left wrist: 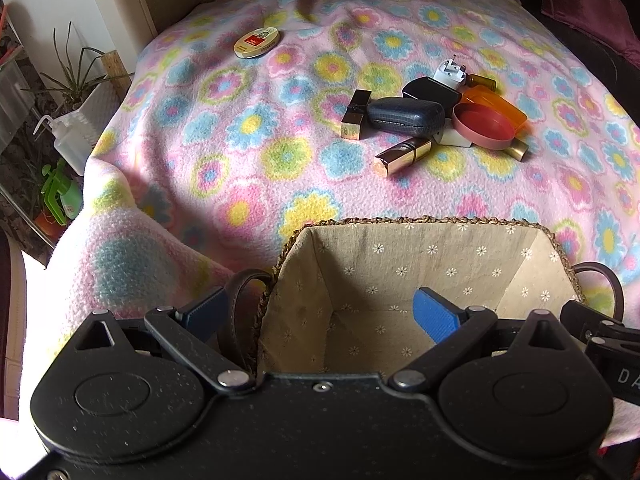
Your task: Organize rigid objects
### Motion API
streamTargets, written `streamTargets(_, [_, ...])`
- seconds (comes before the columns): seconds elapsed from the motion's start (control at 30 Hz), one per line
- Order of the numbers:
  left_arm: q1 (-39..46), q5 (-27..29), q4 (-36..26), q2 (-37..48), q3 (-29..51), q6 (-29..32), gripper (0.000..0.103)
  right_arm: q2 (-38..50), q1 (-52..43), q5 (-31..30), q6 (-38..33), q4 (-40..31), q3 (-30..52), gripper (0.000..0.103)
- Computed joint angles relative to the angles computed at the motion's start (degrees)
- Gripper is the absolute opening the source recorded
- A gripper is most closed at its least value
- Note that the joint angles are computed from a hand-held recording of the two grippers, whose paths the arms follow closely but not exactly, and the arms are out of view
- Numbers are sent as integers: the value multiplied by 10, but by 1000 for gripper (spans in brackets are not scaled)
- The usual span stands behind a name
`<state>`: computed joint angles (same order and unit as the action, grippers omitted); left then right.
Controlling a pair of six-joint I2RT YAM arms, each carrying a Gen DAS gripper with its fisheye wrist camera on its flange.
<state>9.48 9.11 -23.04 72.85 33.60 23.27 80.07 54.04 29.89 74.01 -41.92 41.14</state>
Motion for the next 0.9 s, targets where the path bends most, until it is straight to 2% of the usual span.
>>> streamTargets(0.53, [-35,-55,-21,24,10,21,96,26,-18,-41,-28,-12,18,102])
streamTargets(0.9, [-19,-34,-64,44,45,29,95,-8,-32,-66,-18,-4,2,102])
